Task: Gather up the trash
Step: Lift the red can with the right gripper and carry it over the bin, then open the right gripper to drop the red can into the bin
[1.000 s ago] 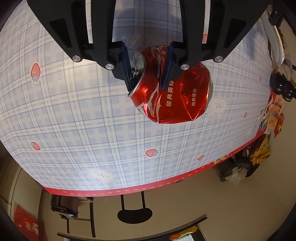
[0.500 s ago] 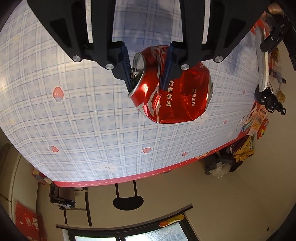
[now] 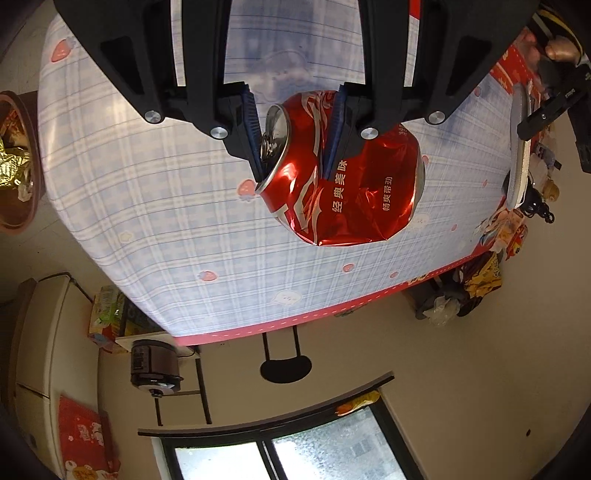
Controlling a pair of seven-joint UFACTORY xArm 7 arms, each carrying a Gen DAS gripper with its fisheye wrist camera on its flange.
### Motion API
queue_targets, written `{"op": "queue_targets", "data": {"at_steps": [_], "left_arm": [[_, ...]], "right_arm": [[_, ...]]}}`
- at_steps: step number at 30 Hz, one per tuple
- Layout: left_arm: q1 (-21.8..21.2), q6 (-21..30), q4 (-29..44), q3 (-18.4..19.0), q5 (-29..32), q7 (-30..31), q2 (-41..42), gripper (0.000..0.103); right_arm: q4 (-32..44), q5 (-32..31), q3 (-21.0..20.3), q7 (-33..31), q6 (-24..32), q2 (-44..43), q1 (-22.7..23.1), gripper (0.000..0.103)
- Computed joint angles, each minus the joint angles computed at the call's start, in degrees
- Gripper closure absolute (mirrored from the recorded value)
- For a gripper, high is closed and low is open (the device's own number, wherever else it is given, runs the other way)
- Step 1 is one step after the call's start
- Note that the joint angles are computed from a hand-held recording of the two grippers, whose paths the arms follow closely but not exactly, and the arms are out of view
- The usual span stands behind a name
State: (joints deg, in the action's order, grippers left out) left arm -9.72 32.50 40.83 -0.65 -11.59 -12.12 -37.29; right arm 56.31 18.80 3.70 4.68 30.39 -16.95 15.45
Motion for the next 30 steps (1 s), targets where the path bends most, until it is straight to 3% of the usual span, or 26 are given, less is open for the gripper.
{"op": "queue_targets", "data": {"at_steps": [15,25,29,30], "left_arm": [[-5.8,-4.5,15.3,-11.3,6.1,-11.9,17.1,0.009],[-9.6,-6.7,20.9,-13.8,12.3,-19.6,26.0,0.009],[-11.2,-6.9,22.6,-13.4,13.6,-20.0,28.4,0.009],[-11.6,-6.4,23.7,-13.5,13.9,-19.6,29.4,0.009]], "right_arm": [[-9.1,0.6,-13.1,-9.8,2.5,-9.5,-12.9,0.071],[-5.8,-3.3,-17.3,-13.4,3.2,-4.3,-24.5,0.071],[-3.9,-0.9,-18.5,-15.9,3.9,-0.9,-26.0,0.070],[-3.6,-0.1,-18.7,-16.8,3.7,-0.1,-26.3,0.065]]}}
